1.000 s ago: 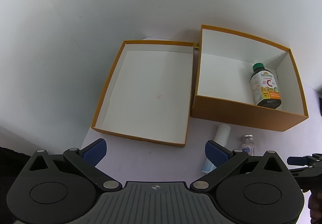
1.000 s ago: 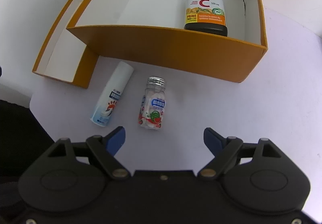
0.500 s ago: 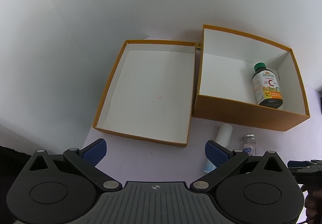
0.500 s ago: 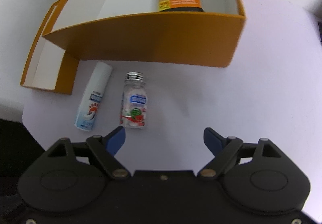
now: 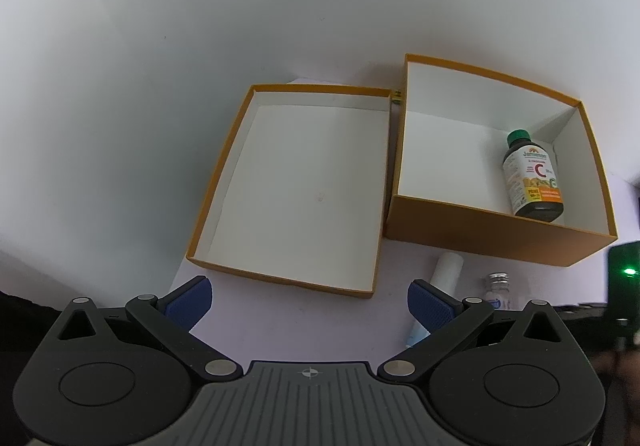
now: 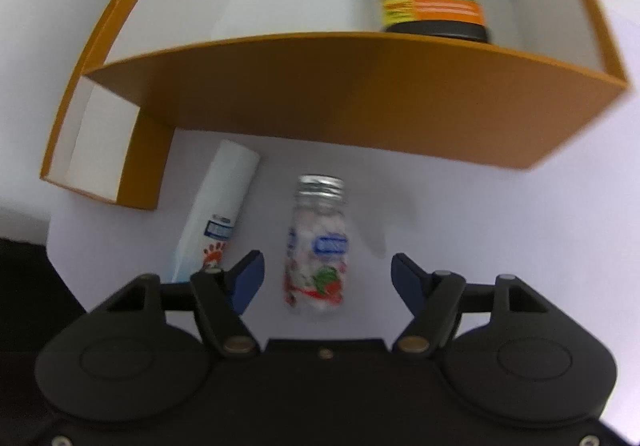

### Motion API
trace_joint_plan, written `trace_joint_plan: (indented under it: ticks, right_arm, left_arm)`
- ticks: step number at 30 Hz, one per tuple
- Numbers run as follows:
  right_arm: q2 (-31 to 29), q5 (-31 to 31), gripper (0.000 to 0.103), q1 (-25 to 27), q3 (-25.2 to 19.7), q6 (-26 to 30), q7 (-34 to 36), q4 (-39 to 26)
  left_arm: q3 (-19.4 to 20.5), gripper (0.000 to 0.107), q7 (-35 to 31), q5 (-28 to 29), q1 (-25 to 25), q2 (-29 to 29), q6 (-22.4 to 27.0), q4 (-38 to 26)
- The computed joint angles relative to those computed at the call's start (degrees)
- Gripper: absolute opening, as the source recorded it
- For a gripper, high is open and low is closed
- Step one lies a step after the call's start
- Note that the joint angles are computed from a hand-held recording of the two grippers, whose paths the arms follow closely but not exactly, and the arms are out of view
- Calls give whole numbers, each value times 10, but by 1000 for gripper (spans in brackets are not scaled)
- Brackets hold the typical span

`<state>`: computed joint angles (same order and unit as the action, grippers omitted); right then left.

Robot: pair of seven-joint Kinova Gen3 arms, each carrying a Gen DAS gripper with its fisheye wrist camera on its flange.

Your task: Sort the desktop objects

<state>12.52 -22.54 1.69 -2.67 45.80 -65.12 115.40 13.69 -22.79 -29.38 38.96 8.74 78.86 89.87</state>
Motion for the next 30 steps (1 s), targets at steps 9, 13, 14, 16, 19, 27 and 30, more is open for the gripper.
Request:
trace_joint_plan:
  ticks: [9, 13, 14, 16, 19, 27, 30]
  right_arm:
    - [7, 46, 40, -37, -16, -32, -17, 8]
    - [14, -5, 39, 4, -14, -10, 37, 6]
    - [16, -14, 39, 12, -12, -4, 45, 5]
    - [21, -28, 39, 27, -5, 13, 54, 0]
    - [32, -58, 39, 56, 1, 40, 80, -6]
    - [34, -83, 39, 86, 16, 54, 101, 1]
    - [18, -67, 39, 77, 17, 42, 96, 9]
  left_arm:
    - [-1, 103, -1, 2, -2, 0, -4, 3]
    - [-1, 103, 2, 4, -4, -2, -5, 6]
    - [-1, 103, 3, 4, -4, -3, -6, 7]
    - [0, 103, 3, 5, -4, -4, -7, 8]
    - [1, 103, 2, 6, -4, -3, -9, 9]
    - [2, 103, 2, 5, -1, -3, -11, 8]
    - [2, 103, 6, 2, 0, -3, -9, 8]
